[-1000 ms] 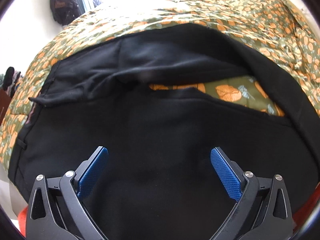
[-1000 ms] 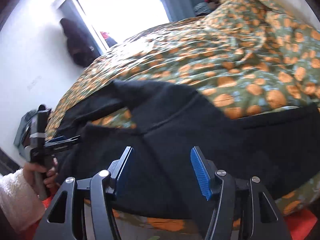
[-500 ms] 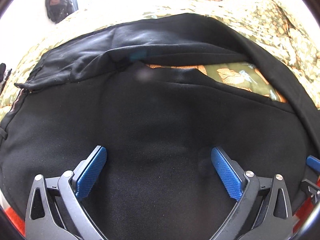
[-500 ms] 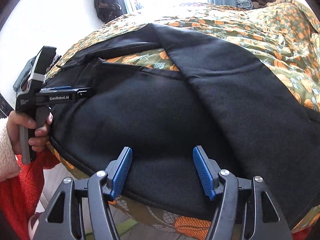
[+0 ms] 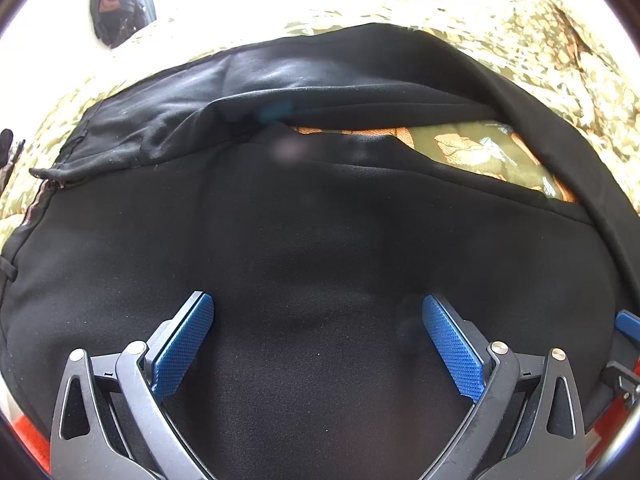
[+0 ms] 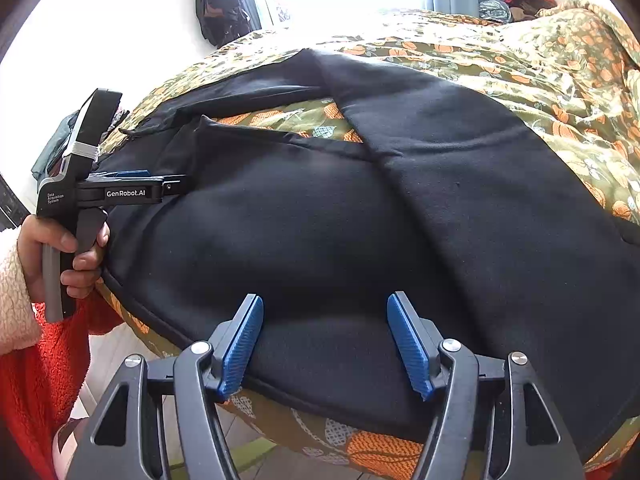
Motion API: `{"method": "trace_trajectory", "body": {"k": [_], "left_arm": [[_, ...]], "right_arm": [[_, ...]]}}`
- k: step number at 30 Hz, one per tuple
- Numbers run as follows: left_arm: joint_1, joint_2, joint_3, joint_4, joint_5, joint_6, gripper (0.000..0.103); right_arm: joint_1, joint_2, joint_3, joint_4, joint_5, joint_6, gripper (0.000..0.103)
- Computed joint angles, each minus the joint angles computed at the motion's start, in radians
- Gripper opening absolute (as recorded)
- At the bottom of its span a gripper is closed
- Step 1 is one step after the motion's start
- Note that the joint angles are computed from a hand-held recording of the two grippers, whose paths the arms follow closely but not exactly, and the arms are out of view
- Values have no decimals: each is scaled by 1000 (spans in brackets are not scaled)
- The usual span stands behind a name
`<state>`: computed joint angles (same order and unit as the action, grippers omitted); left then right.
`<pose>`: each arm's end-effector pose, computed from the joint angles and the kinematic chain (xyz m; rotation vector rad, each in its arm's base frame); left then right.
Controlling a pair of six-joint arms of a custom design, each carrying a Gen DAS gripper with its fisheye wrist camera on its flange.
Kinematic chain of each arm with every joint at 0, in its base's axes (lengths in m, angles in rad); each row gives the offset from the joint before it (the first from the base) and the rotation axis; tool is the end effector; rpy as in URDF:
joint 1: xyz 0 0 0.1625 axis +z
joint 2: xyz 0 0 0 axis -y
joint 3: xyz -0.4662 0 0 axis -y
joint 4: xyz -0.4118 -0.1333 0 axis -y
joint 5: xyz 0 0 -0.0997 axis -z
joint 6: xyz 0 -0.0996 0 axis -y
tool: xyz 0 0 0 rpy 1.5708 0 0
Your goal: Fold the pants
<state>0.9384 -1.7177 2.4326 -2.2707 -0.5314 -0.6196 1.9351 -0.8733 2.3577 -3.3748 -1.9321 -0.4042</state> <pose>-0.0252 -0.4051 0.3018 0.0234 2.1892 -0.7206 0.2552 -0.3938 0.0524 0.9536 -2.5739 0.4321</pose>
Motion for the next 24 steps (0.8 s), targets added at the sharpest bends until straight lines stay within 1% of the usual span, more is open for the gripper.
{"method": "trace_trajectory", "body": {"k": [2, 4, 6, 10, 12, 14, 17, 19, 21, 22, 23, 24], "left_arm": [[0, 0, -1, 4, 0, -2, 103], [1, 1, -3, 6, -1, -2, 103], [0, 0, -1, 6, -1, -3, 103], [-1, -2, -5, 25, -4, -16, 103], [0, 0, -34, 95, -12, -59, 103], [-15, -16, -62, 182, -24, -144, 102], [-30, -48, -61, 158, -25, -186, 102], [-18, -43, -74, 169, -15, -210, 102], [9, -33, -85, 180, -10, -219, 102], [25, -30, -82, 161, -17, -203, 103], [37, -31, -68, 114, -23, -169, 103], [33, -33, -50, 79, -12, -147, 103]], "right_arm": [[3, 1, 0, 3, -1, -10, 71], [13, 9, 0, -4, -19, -24, 76], [22, 16, 0, -10, -34, -33, 79], [22, 5, 1, 3, -32, -17, 79], [22, -12, 4, 22, -27, 10, 79], [21, -33, 13, 35, -19, 36, 79], [16, -68, 31, 56, -2, 66, 79], [5, -99, 44, 65, 22, 102, 79], [-17, -140, 62, 62, 68, 172, 79], [-32, -161, 72, 59, 100, 211, 79], [-48, -180, 83, 58, 137, 244, 79], [-62, -191, 92, 55, 171, 267, 79]]}}
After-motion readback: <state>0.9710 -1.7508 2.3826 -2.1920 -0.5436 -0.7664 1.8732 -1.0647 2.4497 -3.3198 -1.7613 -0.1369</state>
